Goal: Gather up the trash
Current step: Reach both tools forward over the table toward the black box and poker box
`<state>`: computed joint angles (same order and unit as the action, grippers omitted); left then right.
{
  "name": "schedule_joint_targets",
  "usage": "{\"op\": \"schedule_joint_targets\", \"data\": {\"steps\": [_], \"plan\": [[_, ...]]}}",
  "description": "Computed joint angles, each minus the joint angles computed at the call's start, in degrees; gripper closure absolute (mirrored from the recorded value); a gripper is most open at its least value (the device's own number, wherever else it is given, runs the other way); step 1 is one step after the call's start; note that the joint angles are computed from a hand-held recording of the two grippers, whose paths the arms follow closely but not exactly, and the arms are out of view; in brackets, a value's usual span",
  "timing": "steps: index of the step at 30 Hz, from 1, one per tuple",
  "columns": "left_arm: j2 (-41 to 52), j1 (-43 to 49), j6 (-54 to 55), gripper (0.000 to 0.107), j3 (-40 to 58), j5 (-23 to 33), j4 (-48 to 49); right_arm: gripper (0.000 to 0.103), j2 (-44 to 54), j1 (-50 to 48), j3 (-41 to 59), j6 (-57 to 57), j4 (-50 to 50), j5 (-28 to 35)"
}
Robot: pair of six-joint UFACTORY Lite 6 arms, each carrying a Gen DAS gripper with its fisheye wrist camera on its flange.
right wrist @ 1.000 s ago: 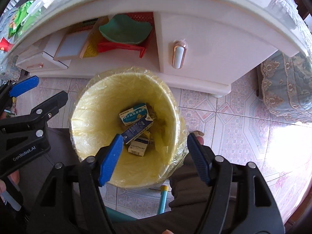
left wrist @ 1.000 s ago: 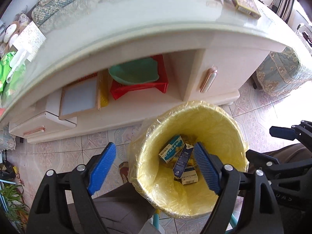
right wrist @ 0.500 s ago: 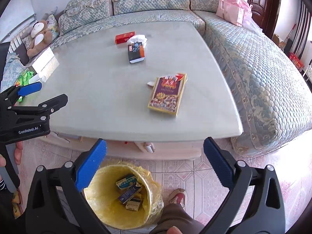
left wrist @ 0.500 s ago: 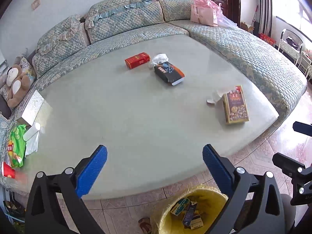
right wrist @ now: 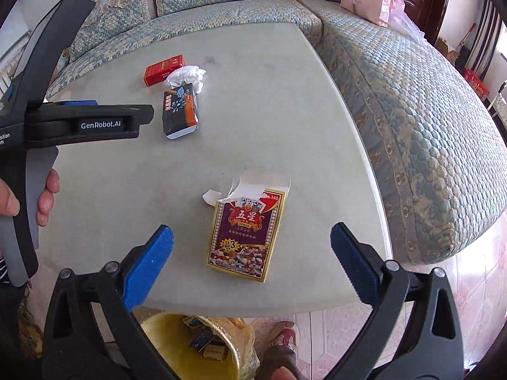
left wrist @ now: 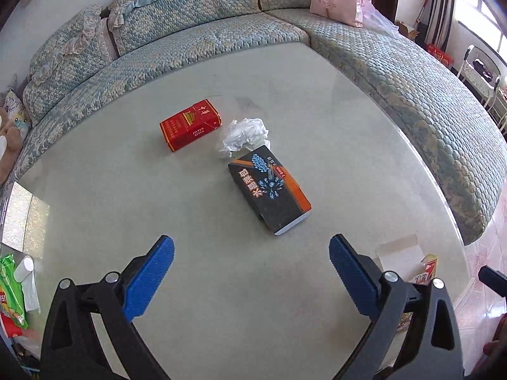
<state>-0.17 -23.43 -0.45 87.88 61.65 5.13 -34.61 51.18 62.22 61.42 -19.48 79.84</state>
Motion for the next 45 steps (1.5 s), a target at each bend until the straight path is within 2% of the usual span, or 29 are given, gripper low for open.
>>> {"op": "schedule_joint_targets", "data": {"steps": [5,10,16,20,26,39,45], "plan": [[10.3,-1.2,-3.3,0.011,14.8,10.1,-2.2,0.006,3.5,-10.6,4.4,-6.5,10.1,2.9],[19.2,-3.4,-6.1,0.011,30.1,18.7,-1.8,0.006,6.6,-13.2,8.9,-6.6,12.5,6.4],[28.4,-3.1,-7.6,0.011,42.5,23.2,-1.3,0.006,8.7,-14.1,7.8,-5.0,15.0,4.3],[31.2,-3.5,-9.1,0.011,43.5,22.4,0.6,0.006,9.2,-14.4,5.2,-4.0,14.1,0.9],[32.0,-4.0,-12.9,0.011,38.0,17.6,1.3,0.006,9.2,-16.5,0.1,-4.4,15.0,-3.2],[44.0,-6.2,-18.3,0.011,43.6,15.6,3.4,0.006,6.3,-20.7,-6.9,-7.4,15.9,-8.5],[45.4,-6.0,-20.1,0.011,42.3,14.1,4.7,0.006,7.9,-21.2,-8.0,-8.7,15.9,-11.5]]}}
